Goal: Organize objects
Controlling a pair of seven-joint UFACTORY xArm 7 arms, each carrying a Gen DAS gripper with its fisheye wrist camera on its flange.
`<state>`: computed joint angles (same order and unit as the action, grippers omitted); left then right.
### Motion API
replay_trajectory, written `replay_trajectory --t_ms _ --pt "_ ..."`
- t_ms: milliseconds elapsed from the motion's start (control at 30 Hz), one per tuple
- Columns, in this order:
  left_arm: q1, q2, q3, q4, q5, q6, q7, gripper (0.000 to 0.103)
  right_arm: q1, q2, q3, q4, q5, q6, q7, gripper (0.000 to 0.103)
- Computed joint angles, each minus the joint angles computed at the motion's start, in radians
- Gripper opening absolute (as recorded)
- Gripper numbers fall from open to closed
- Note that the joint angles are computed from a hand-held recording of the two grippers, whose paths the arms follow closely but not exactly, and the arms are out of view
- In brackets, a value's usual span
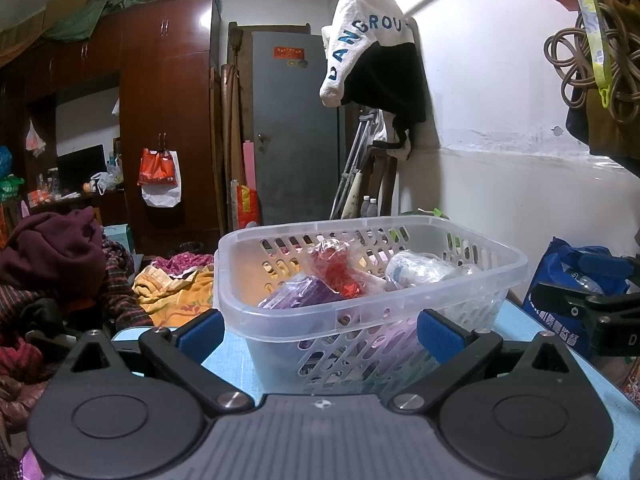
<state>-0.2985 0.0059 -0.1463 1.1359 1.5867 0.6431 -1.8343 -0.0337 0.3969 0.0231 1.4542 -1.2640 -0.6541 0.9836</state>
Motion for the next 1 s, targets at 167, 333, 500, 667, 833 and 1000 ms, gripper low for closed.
replay_trajectory --t_ms 167,333,500,667,833,1000 --pt "0.0 0.004 0.001 0.004 -0.006 -0.003 0.005 0.103 -0.001 0.001 0.0 0.0 -0.001 0.0 0.001 0.103" --pt "-0.003 0.009 0.001 0.011 -0.008 0.006 0.004 0.103 -0.002 0.001 0.0 -0.001 0.008 -0.006 -0.009 0.103" --pt "-0.008 0.017 0.001 0.018 -0.004 0.004 0.006 0.103 -0.004 0.003 0.0 -0.003 0.012 -0.012 -0.015 0.103" --pt "-0.011 0.018 0.003 0.022 -0.001 0.002 0.002 0.103 -0.006 0.002 -0.001 0.0 0.006 -0.013 -0.007 0.103" --pt "-0.012 0.02 0.004 0.022 0.009 0.0 -0.006 0.103 -0.006 0.003 -0.004 0.005 -0.005 -0.012 0.009 0.103" --pt "-0.017 0.029 0.004 0.027 0.014 0.009 -0.009 0.103 -0.004 0.003 -0.008 0.004 -0.004 -0.014 0.008 0.103"
